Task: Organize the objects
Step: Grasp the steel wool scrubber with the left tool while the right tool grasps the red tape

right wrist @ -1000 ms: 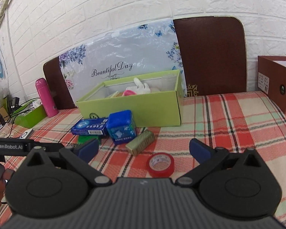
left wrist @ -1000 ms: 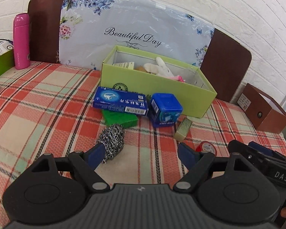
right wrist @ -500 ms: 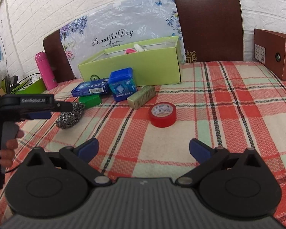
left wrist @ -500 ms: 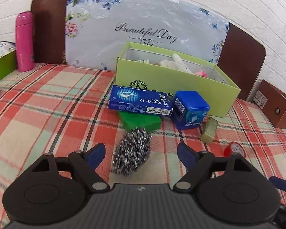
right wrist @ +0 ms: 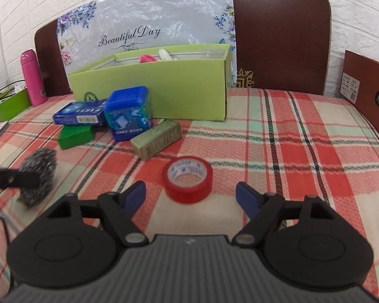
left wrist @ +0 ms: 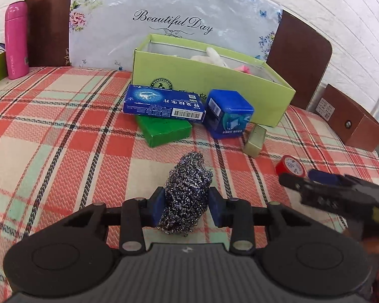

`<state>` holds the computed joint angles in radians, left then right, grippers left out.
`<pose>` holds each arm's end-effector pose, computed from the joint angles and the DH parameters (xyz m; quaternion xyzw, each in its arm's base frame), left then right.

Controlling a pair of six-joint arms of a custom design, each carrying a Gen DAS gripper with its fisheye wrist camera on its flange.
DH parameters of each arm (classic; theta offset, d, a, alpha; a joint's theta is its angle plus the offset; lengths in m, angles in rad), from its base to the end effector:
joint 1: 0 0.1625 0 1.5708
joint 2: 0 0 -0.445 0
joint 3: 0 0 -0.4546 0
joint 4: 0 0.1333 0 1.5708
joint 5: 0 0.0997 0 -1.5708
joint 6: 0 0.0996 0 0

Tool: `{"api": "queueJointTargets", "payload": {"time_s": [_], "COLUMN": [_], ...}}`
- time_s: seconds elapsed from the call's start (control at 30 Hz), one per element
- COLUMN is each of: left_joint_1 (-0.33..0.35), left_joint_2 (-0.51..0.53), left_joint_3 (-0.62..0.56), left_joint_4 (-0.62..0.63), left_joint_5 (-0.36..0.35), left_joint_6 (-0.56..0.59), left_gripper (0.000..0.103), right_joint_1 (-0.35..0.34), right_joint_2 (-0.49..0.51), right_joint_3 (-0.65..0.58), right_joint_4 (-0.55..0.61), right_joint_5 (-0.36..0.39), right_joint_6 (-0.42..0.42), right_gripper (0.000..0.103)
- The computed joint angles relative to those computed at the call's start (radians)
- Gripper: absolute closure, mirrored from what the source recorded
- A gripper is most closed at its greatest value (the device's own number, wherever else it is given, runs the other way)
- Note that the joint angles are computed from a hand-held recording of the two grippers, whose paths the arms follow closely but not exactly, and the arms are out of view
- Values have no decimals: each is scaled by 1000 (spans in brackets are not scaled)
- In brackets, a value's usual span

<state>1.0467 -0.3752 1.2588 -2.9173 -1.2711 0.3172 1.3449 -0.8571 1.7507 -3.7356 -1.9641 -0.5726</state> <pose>-0.2766 -0.8036 -0.0665 0.3618 0.8925 -0.2406 0.1211 -0.0626 -0.6972 0.2127 0.0219 -0.7974 0.4753 0.3712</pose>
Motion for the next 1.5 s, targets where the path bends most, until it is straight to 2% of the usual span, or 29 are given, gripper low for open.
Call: {"api": "queueJointTargets", "payload": {"time_s": [0.07, 0.13, 0.23, 0.37, 0.4, 0.57, 0.77, 0.93, 1.33, 1.4, 1.43, 1.5], "left_joint_1": [-4, -9, -10, -16, -17, -21, -19, -16, -17, -17, -18, -18], "left_joint_2": [-2, -5, -12, -11, -9, 11, 38, 43, 48, 48, 48, 45], "left_joint_3": [3, 10, 16, 25, 25, 3, -38, -57, -67, -68, -68, -65], "left_joint_4": [3, 1, 19, 14, 6, 1, 15, 49, 67, 72, 76, 76], "left_joint_5": [7, 18, 3, 1, 3, 19, 35, 23, 27, 28, 31, 30], "left_joint_6": [1, 6, -1, 13, 13, 4, -23, -30, -27, -28, -28, -36], "left_gripper": [64, 64, 65, 63, 62, 47, 42, 48, 48, 55, 62, 63], "right_joint_1": [-2, 3, 3, 17, 19, 23, 26, 27, 30, 32, 32, 32], "right_joint_2": [4, -3, -44, -64, -69, -83, -75, -72, -60, -54, -55, -60], "right_joint_3": [-16, -3, 68, 149, 166, 201, 198, 194, 182, 177, 176, 178], "right_joint_4": [23, 31, 72, 57, 51, 38, 30, 28, 24, 16, 17, 24], "right_joint_5": [4, 10, 74, 79, 83, 90, 83, 82, 70, 60, 58, 63], "right_joint_6": [2, -15, -43, -101, -100, -54, -54, -48, -57, -64, -65, -54], "right_gripper": [57, 57, 57, 57, 57, 55, 52, 51, 51, 55, 57, 57]}}
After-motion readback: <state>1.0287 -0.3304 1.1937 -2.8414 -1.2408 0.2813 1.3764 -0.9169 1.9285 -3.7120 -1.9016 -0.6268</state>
